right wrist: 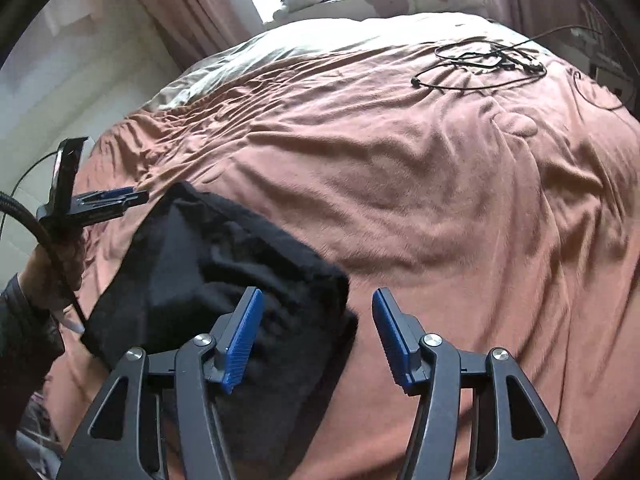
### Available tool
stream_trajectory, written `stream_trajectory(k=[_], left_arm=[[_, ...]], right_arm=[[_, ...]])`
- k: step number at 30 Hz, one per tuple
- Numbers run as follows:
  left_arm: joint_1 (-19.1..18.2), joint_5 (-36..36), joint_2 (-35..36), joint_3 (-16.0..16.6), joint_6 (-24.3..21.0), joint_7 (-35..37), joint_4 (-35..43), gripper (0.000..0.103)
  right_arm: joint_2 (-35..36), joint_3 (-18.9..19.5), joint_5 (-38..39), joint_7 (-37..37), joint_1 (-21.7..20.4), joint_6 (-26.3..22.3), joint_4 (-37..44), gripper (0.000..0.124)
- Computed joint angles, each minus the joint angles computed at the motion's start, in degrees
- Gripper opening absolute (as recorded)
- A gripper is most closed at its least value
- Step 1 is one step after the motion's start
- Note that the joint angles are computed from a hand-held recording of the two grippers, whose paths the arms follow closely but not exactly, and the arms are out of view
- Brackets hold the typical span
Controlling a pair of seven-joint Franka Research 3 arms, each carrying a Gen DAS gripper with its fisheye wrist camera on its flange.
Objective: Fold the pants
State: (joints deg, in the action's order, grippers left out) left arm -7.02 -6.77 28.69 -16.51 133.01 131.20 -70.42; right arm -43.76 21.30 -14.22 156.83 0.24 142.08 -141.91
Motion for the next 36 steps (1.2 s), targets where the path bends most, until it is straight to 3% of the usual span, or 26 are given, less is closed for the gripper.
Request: stream_trajectory(k=[3, 6, 10, 20, 26, 36], left_arm=[[2.44, -2.84, -3.63, -0.55, -0.73, 1.79, -3.74, 0.062], [4.05, -5.08, -7.41, -0.09, -1.43, 2.94, -7.57, 0.062], [6.09, -9.96, -12.6, 0.4, -0.98, 6.36, -13.34, 0.073], [7.21, -19.34, -21.78, 4.61, -4.03, 11.78, -23.68, 0.073], [7.21, -22.31, -25.42, 7.23, -5.3, 13.64, -28.59, 0.073], [8.57, -24.37, -25.5, 9.73, -5.44, 12.62, -32.03, 0.073]], right_arm=[[-2.34, -0.09, 1.46, 0.88, 1.18, -0.27, -1.3, 0.055], [-3.86, 0.28, 3.06, 1.57, 2.43, -0.65, -1.87, 0.065], [-6.05, 0.77, 4.86, 2.05, 3.95, -1.28, -2.5, 0.067], [-9.08, 0.51, 11.38, 4.35, 6.85, 2.47, -6.59, 0.067], [-10.37, 0.49, 15.72, 7.39, 7.89, 8.03, -10.56, 0.067], [-9.76, -1.3, 23.36, 8.68, 9.02, 24.75, -20.36, 0.067]])
